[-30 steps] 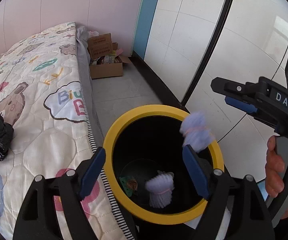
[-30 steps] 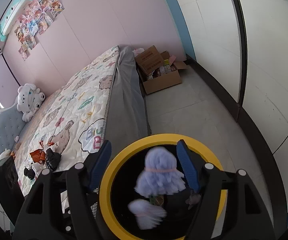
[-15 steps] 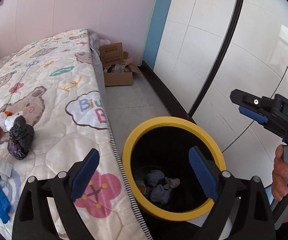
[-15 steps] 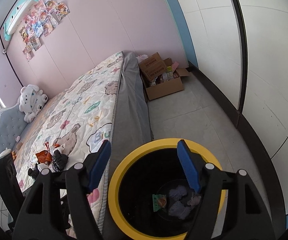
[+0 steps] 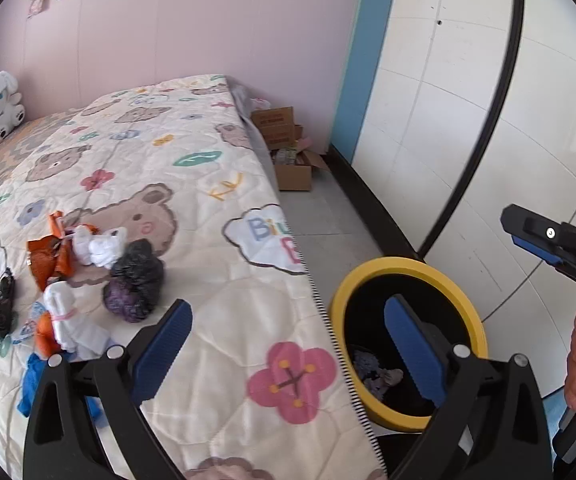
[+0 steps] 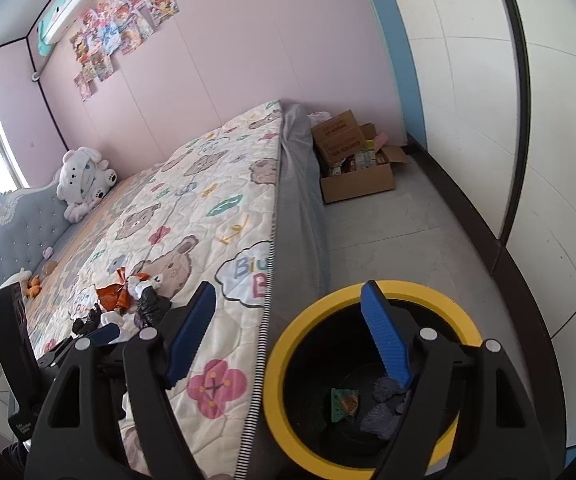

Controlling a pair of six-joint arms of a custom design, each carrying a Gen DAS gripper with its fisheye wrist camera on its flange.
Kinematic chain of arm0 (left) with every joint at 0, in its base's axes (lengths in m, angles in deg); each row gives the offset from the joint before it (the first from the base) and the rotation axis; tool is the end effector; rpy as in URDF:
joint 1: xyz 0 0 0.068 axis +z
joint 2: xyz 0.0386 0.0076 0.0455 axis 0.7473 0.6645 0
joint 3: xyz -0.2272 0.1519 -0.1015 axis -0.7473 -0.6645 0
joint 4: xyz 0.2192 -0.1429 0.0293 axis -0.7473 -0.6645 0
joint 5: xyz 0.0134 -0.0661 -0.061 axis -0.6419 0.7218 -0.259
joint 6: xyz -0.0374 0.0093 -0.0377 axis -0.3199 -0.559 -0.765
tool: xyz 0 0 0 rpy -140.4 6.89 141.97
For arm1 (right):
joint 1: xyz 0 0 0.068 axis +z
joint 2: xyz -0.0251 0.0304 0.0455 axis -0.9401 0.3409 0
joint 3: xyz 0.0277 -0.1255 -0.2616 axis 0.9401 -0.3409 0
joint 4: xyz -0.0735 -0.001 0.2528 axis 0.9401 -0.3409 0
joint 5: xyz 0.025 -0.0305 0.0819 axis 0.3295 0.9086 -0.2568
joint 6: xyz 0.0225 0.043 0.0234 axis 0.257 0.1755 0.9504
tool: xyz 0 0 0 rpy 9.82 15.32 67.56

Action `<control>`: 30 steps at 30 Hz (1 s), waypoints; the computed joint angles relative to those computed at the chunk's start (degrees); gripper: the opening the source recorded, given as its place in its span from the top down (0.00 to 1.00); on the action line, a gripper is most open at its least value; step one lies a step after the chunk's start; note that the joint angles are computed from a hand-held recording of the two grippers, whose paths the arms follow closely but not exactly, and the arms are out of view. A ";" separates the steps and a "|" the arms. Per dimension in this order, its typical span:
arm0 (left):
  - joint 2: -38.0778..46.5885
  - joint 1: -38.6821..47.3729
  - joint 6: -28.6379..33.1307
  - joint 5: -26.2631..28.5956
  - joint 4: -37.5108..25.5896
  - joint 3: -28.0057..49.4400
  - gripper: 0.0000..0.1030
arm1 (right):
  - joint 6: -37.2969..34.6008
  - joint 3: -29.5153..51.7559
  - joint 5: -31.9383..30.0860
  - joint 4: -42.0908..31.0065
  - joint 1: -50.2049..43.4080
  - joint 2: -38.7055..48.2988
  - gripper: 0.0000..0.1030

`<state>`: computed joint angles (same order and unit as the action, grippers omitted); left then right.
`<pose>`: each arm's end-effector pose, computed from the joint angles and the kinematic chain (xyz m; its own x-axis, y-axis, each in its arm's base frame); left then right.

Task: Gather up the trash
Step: 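Move both open tools back over the items on the bed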

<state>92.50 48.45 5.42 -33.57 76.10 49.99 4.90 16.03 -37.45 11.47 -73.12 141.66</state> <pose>0.2182 -0.0022 0.1608 -0.6623 -0.1324 -0.7375 -0.0360 0.9888 -0.1451 0.2461 0.0030 0.1933 -0.6414 0.0721 -0.7638 -0.2773 0.9064 0.3185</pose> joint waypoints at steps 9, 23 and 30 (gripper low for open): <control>-4.25 16.21 7.38 6.38 -3.75 -1.17 0.08 | 4.08 1.16 5.77 -0.16 11.57 -1.05 0.29; 0.22 44.29 18.62 18.45 -5.63 3.62 0.08 | 10.01 5.87 16.71 2.05 31.38 4.76 0.26; 7.66 53.90 21.19 20.90 -4.60 8.49 0.08 | 11.81 10.64 20.39 2.66 39.25 11.35 0.26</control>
